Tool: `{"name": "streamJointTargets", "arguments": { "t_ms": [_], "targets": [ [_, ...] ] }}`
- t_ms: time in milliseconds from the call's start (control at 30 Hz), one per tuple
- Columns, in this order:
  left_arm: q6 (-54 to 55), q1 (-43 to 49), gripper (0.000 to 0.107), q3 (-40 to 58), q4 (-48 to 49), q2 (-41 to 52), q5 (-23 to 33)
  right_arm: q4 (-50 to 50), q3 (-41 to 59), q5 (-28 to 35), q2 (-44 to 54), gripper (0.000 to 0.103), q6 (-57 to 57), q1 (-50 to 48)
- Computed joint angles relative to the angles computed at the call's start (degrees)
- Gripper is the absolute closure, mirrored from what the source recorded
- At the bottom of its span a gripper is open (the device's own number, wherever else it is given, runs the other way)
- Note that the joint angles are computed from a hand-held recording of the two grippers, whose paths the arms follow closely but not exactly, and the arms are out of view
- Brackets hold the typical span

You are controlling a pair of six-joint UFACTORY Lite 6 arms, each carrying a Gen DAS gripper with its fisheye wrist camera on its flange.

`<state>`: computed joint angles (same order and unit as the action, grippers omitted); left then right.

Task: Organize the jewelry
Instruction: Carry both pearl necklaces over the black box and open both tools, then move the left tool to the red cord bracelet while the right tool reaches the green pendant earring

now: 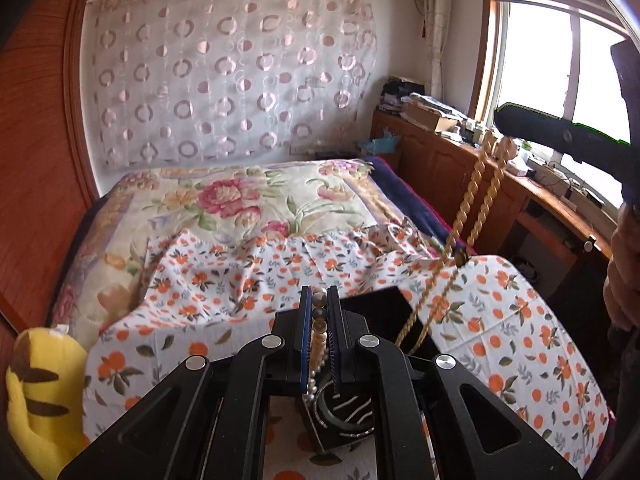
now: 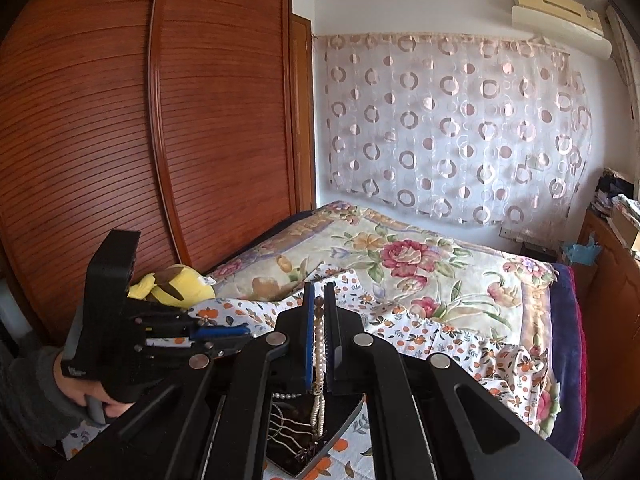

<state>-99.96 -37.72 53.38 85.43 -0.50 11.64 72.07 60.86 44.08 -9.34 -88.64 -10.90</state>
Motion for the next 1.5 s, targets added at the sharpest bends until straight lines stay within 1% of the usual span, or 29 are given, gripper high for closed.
{"name": "streamJointTargets", "arguments": {
  "t_ms": [100, 333, 567, 767, 1067, 1167, 1267, 1367, 1500],
  "targets": [
    [-9.3, -0.3, 0.1, -2.2, 8.7, 0.1, -0.2, 0.1, -0.1, -1.7, 1.4, 0.098, -0.4, 1.2],
    [-24.0, 1.4, 0.1, -4.4, 23.0, 0.2, -2.2, 0.5, -1.5, -5.3, 3.2, 0.098, -1.1, 3.9],
    [-31.2, 2.0, 0.1, -4.9, 30.3, 0.6, -2.7, 0.0, -2.7, -8.2, 6.3, 0.098, -1.7, 6.3],
    [-33.6, 1.8, 0.1, -4.9, 32.8, 1.0, -2.5, 0.5, -4.9, -10.7, 9.3, 0.098, -3.6, 7.7],
    [-33.3, 1.1, 0.1, -4.8, 32.5, 1.3, -1.8, 1.5, -7.3, -10.9, 9.0, 0.097, -5.0, 7.9],
    [-31.2, 1.0, 0.1, -4.8, 30.4, 1.1, -1.8, 1.7, -7.7, -10.7, 8.6, 0.097, -5.2, 7.9],
    [-23.6, 0.5, 0.1, -4.7, 23.0, -0.1, -1.4, 0.9, -8.2, -10.2, 7.8, 0.097, -4.5, 7.7],
    [-16.4, -0.5, 0.1, -5.5, 15.8, -2.2, -0.5, 0.0, -9.9, -11.1, 5.1, 0.097, -3.4, 7.6],
    [-8.2, -2.7, 0.1, -7.5, 6.9, -5.5, 1.7, -0.4, -12.9, -10.3, 1.5, 0.097, -3.5, 6.4]
  ]
}}
